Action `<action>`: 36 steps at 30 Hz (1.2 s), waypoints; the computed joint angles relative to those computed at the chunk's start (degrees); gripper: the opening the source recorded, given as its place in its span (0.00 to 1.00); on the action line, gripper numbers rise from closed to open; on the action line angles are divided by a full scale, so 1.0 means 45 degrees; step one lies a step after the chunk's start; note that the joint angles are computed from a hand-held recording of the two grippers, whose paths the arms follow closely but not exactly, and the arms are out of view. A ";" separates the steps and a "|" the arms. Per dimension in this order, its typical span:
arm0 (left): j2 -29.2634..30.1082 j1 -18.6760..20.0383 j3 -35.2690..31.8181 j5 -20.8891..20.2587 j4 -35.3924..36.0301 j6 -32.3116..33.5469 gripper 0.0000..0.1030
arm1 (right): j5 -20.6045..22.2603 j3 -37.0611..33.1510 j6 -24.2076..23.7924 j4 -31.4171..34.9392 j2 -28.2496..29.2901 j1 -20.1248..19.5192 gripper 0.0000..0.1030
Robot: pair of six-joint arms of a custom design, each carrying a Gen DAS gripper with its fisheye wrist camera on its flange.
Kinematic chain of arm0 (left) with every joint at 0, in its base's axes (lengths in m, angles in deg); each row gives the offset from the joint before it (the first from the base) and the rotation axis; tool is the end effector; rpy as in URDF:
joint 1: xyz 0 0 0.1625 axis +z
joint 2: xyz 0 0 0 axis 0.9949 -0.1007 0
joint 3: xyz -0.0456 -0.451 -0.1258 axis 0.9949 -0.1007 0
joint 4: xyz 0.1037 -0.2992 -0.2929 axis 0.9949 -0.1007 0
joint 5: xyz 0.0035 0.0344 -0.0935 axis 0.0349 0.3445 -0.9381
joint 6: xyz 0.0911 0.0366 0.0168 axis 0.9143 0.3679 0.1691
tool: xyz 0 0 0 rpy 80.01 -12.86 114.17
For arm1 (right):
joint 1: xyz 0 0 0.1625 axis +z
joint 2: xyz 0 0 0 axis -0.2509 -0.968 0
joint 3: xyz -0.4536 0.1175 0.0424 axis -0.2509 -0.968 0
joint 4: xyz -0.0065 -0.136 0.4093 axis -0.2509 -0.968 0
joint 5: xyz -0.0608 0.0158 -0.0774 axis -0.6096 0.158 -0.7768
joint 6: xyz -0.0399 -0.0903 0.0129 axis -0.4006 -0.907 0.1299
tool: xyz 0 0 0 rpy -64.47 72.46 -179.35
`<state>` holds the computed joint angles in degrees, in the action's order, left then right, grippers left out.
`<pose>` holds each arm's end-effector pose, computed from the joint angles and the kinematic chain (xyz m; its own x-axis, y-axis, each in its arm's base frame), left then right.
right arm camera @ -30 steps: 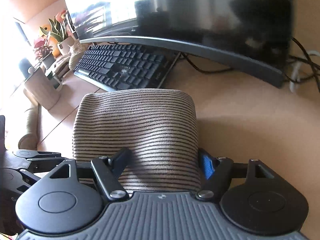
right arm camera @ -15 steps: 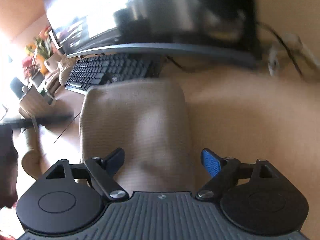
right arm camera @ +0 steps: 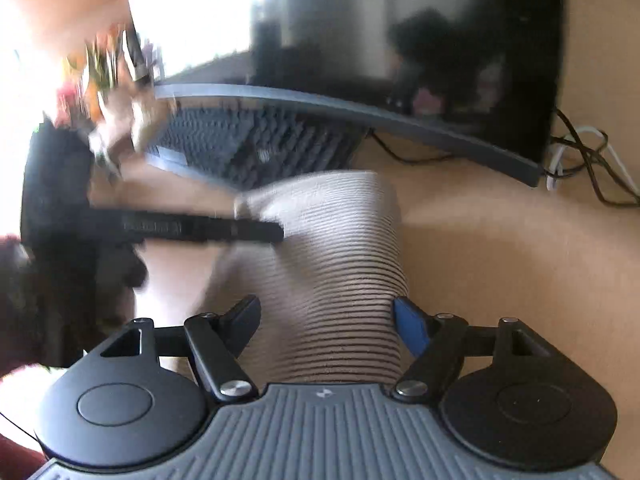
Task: Fold clothes
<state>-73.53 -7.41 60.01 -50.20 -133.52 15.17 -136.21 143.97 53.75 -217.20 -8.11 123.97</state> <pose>-0.0201 -0.7506 0.3251 -0.9332 0.2559 -0.2522 0.3565 0.7459 -0.5626 0.3691 -0.8141 -0.0243 -0.7805 -0.1993 0.5925 -0.4866 0.7888 -0.3756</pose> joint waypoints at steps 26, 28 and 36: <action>-0.0488 -0.6245 0.9718 1.1310 -0.8719 -0.9587 1.00 | 0.5129 0.7630 -0.5196 -0.6941 -0.3406 -0.2542 1.00; -0.0467 -0.6498 0.9821 1.1677 -0.8256 -1.0719 1.00 | 0.5123 0.7501 -0.5391 -0.6318 -0.3427 -0.2605 1.00; -0.1046 -0.7553 0.9562 1.4112 -0.3116 -1.4691 1.00 | 0.5028 0.7700 -0.5998 -0.6422 -0.3487 -0.2746 1.00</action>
